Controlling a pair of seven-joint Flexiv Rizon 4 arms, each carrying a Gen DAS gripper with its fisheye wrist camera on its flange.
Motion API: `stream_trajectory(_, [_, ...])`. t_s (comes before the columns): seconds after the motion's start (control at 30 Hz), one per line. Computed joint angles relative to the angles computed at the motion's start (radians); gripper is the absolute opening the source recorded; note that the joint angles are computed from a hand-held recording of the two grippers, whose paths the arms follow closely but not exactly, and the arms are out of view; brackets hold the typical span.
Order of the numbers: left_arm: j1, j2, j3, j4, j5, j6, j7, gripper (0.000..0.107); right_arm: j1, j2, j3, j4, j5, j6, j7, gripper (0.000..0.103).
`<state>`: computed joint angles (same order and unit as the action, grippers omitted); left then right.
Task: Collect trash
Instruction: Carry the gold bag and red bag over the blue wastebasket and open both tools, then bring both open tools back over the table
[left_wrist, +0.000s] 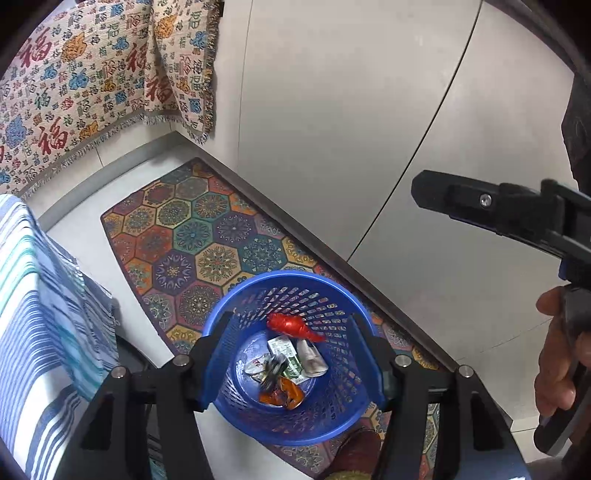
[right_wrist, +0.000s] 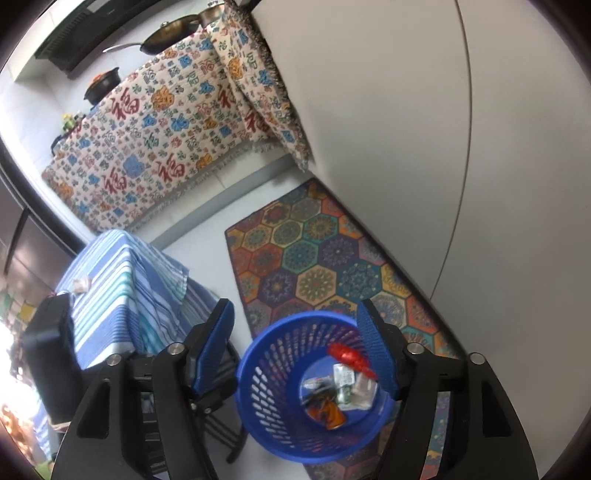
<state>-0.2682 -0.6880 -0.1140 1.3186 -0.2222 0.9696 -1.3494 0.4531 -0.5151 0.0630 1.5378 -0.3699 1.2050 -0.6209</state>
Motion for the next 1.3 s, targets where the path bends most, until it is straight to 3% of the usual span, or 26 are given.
stream_trajectory(0.13, [0.01, 0.06, -0.002, 0.073, -0.005, 0.046, 0.0, 0.062, 0.015, 0.005, -0.021, 0.002, -0.028, -0.008, 0.017, 0.078])
stream_trajectory(0.37, [0.048, 0.257, 0.008, 0.3, -0.032, 0.162, 0.005, 0.062, 0.056, 0.002, -0.048, -0.02, -0.12, -0.018, 0.038, 0.08])
stream_trajectory(0.6, [0.089, 0.45, 0.106, 0.519, 0.022, 0.231, -0.098, 0.062, 0.122, -0.063, -0.031, -0.145, -0.184, -0.079, -0.054, 0.085])
stream_trajectory(0.77, [0.146, 0.543, 0.186, 0.609, 0.147, 0.215, -0.233, 0.062, 0.18, -0.154, 0.012, -0.298, -0.168, -0.133, -0.184, 0.086])
stream_trajectory(0.93, [0.223, 0.585, 0.23, 0.64, 0.294, 0.181, -0.344, 0.062, 0.243, -0.281, 0.096, -0.506, -0.077, -0.205, -0.395, 0.086])
stream_trajectory(1.07, [0.291, 0.625, 0.243, 0.692, 0.321, 0.175, -0.334, 0.062, 0.292, -0.38, 0.17, -0.674, 0.009, -0.298, -0.566, 0.086])
stream_trajectory(1.2, [0.338, 0.647, 0.251, 0.715, 0.372, 0.167, -0.335, 0.062, 0.357, -0.48, 0.176, -0.848, 0.048, -0.421, -0.682, 0.086])
stream_trajectory(1.3, [0.371, 0.658, 0.253, 0.754, 0.334, 0.2, -0.268, 0.074, 0.395, -0.556, 0.164, -0.992, 0.078, -0.51, -0.731, 0.086])
